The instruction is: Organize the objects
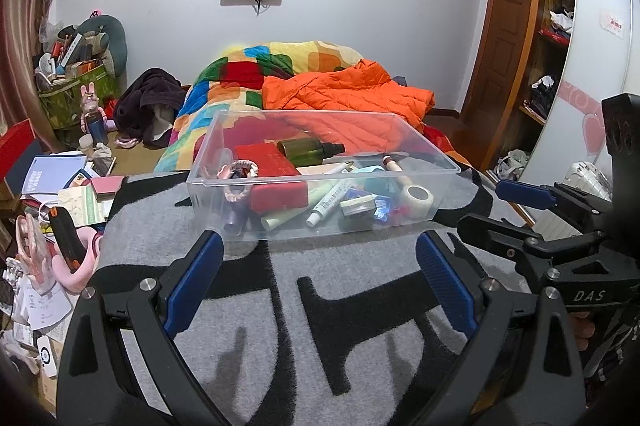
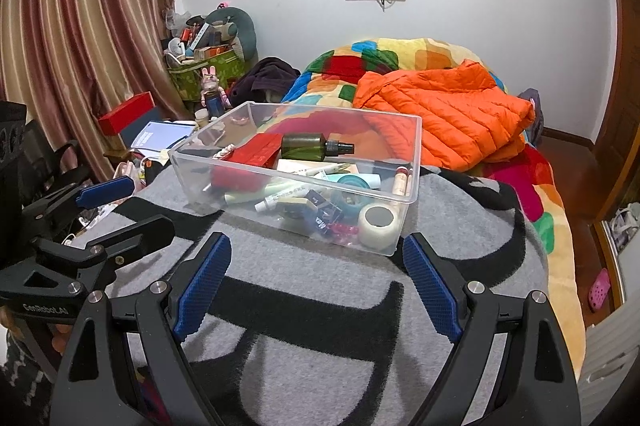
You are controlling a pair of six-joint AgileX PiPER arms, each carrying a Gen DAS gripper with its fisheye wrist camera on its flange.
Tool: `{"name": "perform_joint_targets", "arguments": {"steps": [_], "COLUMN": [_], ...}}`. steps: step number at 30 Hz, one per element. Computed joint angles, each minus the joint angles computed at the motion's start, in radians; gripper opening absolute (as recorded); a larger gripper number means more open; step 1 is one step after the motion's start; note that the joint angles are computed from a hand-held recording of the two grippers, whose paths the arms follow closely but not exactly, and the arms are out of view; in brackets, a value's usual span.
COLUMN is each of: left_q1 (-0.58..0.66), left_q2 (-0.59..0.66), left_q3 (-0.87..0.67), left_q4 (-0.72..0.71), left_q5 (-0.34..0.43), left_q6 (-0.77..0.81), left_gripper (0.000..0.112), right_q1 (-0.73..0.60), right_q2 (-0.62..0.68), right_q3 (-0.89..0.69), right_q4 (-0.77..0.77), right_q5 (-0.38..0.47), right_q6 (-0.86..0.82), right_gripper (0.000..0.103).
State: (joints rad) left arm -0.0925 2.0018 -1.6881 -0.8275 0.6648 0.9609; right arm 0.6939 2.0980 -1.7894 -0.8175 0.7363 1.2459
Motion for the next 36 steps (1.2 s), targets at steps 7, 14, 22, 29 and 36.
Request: {"name": "perform_joint_targets", "arguments": {"steps": [7,14,22,29,36], "left_q1": [0.002,0.003,0.003,0.007,0.010], "left_q2": [-0.002,-0.003,-0.008,-0.002,0.002], "left_q3": [0.000,0.002,0.004,-0.012,-0.022], "left_q4": [-0.013,-0.020,-0.027,-0.020,-0.021], "left_q5": [0.007,0.009,0.012,0.036,0.052], "left_q6": [0.009,0.018,0.027,0.007,0.004], "left_gripper": [0.098,0.098,0.098,0.098,0.098], "right_q1": [0.003,0.003,0.004,0.003,0.002], "right_q2": [-0.004,-0.004,-0.005,-0.006,-0.006], "right_q3": [0.003,0.003,0.003,0.005,0.004], "right_q4": [-0.008,-0.008,-0.006,-0.004,-0.001], "right_q5": [0.003,0.004,0.006,0.004,0.003], "right_q6": [0.008,0.009,0.014,0.013,0.010], "right_gripper": [0.086,0.086,0.086,0.086,0.086]}}
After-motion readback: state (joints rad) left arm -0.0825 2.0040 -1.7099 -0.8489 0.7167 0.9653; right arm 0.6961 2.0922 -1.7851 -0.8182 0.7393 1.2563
